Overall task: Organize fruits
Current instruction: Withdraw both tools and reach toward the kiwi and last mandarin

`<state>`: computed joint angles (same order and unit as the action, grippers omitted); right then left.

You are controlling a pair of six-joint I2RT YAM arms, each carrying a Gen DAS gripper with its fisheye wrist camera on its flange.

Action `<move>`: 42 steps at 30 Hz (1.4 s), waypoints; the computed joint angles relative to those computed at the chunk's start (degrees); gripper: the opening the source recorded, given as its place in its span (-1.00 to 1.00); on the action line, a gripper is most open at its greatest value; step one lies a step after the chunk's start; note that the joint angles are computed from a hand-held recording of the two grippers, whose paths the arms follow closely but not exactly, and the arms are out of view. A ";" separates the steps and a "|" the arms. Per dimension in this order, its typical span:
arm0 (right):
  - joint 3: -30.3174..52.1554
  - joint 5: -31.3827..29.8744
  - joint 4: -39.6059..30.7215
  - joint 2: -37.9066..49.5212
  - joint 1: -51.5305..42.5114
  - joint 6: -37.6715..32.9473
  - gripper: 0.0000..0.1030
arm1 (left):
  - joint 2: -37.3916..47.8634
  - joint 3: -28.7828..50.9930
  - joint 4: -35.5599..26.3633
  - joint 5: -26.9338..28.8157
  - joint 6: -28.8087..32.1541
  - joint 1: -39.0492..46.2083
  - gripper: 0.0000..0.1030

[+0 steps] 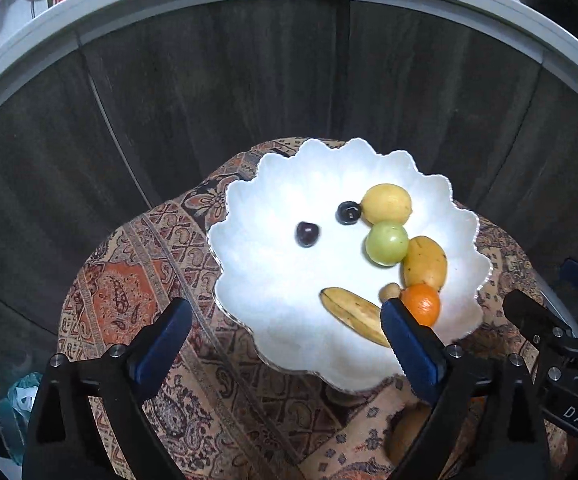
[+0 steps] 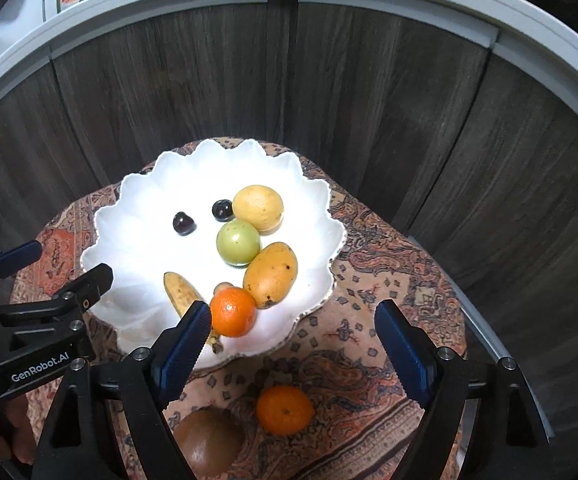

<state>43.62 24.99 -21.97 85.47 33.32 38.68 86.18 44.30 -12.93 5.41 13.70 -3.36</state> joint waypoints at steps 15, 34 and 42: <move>-7.41 1.80 -4.66 -11.93 2.79 3.66 0.64 | -12.41 -5.82 -6.44 -0.56 -1.77 -3.15 0.87; -19.93 1.10 -2.02 -19.46 4.92 7.75 0.64 | -18.18 -15.03 -6.39 -3.76 -6.43 -10.76 0.87; -24.49 -0.28 1.46 -19.90 4.33 8.05 0.64 | -15.75 -18.07 -3.86 -4.64 -8.86 -14.40 0.86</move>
